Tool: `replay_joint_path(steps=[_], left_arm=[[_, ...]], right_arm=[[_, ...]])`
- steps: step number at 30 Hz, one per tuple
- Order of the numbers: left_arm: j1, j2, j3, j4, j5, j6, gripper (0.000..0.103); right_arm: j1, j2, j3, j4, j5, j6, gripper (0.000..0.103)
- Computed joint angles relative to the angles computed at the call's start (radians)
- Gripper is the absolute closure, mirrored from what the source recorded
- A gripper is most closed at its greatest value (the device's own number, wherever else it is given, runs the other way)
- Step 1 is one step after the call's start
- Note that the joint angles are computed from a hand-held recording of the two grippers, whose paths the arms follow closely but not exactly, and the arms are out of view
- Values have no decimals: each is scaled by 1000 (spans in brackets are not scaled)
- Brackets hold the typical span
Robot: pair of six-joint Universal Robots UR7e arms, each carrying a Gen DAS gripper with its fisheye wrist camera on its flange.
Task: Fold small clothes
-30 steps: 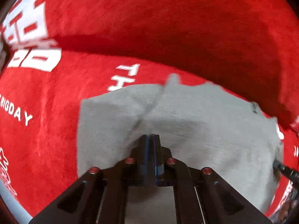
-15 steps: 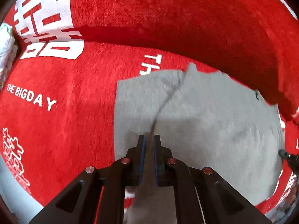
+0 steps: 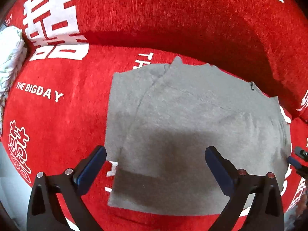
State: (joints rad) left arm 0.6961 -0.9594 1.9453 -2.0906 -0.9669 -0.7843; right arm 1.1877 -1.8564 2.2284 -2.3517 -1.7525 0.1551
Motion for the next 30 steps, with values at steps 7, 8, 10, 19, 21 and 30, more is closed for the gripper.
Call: replay_joint_path(steps=[7, 8, 10, 19, 21, 30], left_arm=[[9, -12, 12, 25, 1, 23, 0], [12, -16, 15, 21, -2, 33, 0], [21, -23, 20, 16, -9, 59, 0], [55, -70, 32, 53, -13, 148, 0], [72, -79, 34, 56, -16, 164, 0], [123, -118, 40, 66, -42, 233, 0]], right_arm=[[175, 73, 23, -79, -183, 0, 0], [207, 85, 28, -90, -201, 2, 0], [237, 100, 34, -93, -197, 22, 0], [292, 156, 122, -180, -58, 252, 0], [303, 175, 141, -225, -31, 298, 0], [349, 258, 185, -347, 33, 417, 0]])
